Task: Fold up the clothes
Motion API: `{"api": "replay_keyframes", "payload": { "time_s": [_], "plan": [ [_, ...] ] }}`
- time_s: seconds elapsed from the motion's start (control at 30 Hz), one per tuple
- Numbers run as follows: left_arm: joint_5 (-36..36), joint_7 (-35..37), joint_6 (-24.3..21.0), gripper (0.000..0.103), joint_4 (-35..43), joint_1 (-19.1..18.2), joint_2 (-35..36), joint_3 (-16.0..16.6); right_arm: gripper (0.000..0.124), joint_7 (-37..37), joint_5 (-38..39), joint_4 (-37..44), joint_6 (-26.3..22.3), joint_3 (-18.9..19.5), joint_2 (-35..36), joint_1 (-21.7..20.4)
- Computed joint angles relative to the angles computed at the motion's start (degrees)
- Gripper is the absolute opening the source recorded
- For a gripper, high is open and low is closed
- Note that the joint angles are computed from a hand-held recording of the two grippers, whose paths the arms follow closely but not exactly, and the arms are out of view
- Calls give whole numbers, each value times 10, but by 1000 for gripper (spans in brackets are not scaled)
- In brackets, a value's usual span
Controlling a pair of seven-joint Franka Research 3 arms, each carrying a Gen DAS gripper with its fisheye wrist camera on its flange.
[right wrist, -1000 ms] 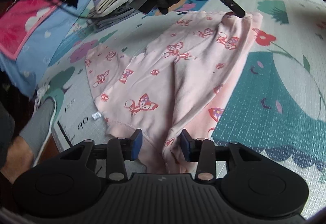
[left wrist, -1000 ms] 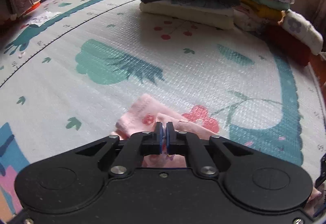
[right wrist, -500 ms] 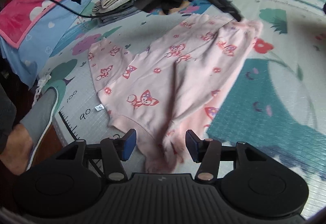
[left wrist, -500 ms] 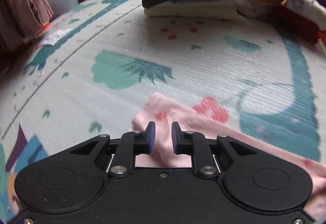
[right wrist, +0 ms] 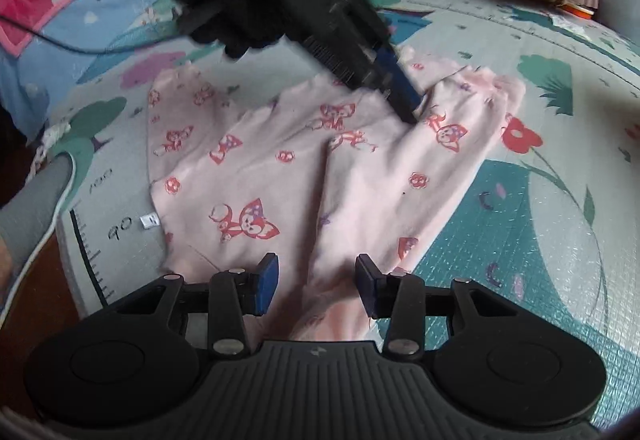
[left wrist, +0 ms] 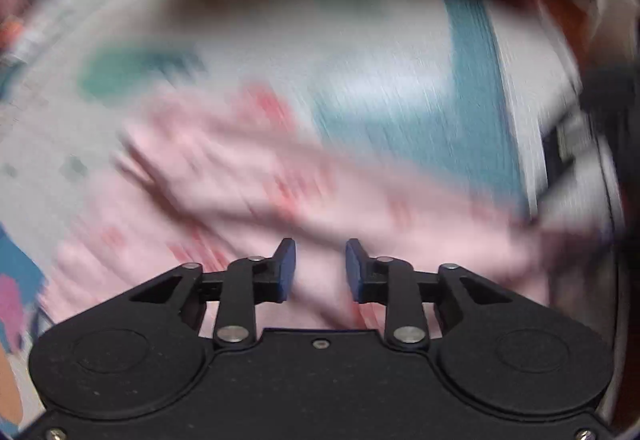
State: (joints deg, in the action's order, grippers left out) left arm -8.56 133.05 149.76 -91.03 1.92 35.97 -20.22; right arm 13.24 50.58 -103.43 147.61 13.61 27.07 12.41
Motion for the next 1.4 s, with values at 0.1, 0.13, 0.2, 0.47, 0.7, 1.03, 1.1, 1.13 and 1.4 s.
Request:
{"api": "replay_keyframes", "payload": {
  "time_s": [0.1, 0.13, 0.2, 0.47, 0.7, 1.03, 1.1, 1.13, 1.4],
  "plan": [
    [15, 0, -77, 26, 33, -8, 3, 9, 44, -8, 0, -9, 6, 1, -5, -1],
    [17, 3, -91, 27, 42, -11, 3, 11, 44, -13, 4, -12, 8, 2, -8, -3],
    [28, 3, -52, 27, 36, -23, 1, 21, 44, -42, 30, -25, 15, 11, -18, -12],
    [48, -98, -76, 28, 113, -46, 49, 43, 46, -106, 31, -52, 31, 2, -36, 1],
    [30, -64, -18, 33, 95, -30, 61, 13, 49, -148, 38, -74, 23, -16, -55, 18],
    [-64, 105, -116, 34, 36, 36, 0, -75, 48, -264, 163, -92, 30, 8, -84, -9],
    [-59, 98, -117, 34, 18, 11, -7, -50, 48, -233, 125, -82, 33, -8, -73, 11],
    [-61, 99, -92, 34, -3, -1, -12, -41, 48, -192, 77, -76, 28, -21, -65, 25],
    [-73, 80, -86, 37, -3, -21, -29, -22, 49, -74, -7, -57, -30, -29, -62, 9]
  ]
}}
